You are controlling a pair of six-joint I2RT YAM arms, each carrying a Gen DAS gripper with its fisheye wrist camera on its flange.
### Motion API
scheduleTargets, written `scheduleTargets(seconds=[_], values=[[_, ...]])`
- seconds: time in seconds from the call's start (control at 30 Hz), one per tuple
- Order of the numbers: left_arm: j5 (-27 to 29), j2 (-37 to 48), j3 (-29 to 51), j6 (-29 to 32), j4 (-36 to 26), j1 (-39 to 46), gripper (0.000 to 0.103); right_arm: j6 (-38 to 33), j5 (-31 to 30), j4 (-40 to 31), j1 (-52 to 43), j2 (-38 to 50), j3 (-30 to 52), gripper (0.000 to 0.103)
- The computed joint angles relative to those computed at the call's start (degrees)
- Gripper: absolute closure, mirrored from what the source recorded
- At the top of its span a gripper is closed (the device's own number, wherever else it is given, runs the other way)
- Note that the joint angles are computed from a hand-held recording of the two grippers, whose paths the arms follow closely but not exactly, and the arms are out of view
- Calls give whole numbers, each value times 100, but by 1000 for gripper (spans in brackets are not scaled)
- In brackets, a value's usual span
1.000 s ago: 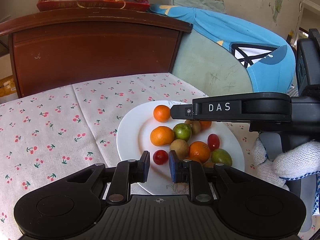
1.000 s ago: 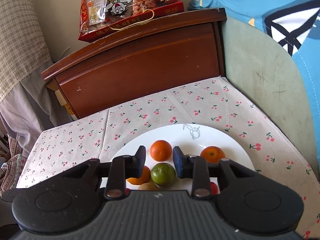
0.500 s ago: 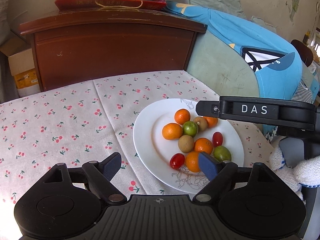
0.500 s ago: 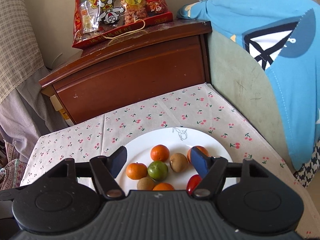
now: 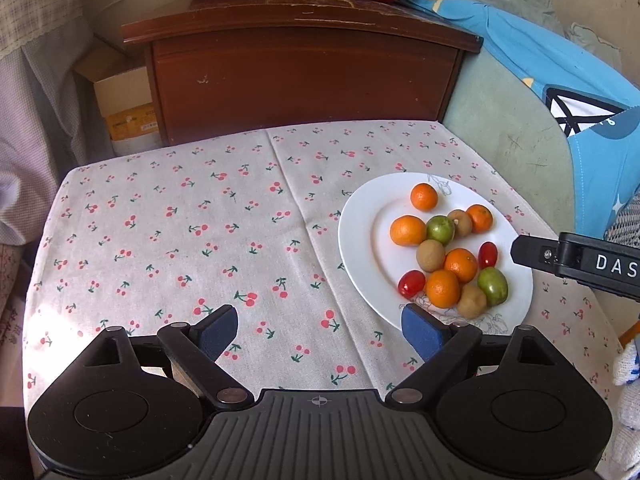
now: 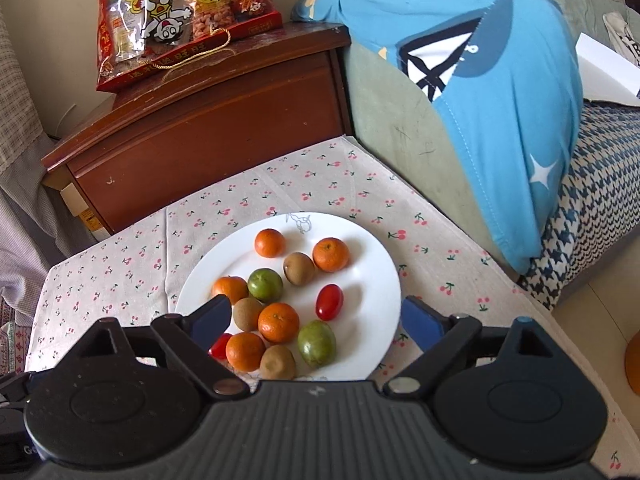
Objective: Organize fruits
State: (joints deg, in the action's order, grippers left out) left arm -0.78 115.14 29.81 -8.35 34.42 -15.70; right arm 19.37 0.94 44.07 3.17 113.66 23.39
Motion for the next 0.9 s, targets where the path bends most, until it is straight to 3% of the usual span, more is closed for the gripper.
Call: scheduleTargets(seconds=[0.5, 0.9], values=[[-1116, -659, 46, -464, -964, -726, 12, -1, 260, -732, 131, -436, -354, 7], [-1425, -829, 162, -791, -1399, -882, 12, -90, 382, -908, 141, -538, -294, 6]])
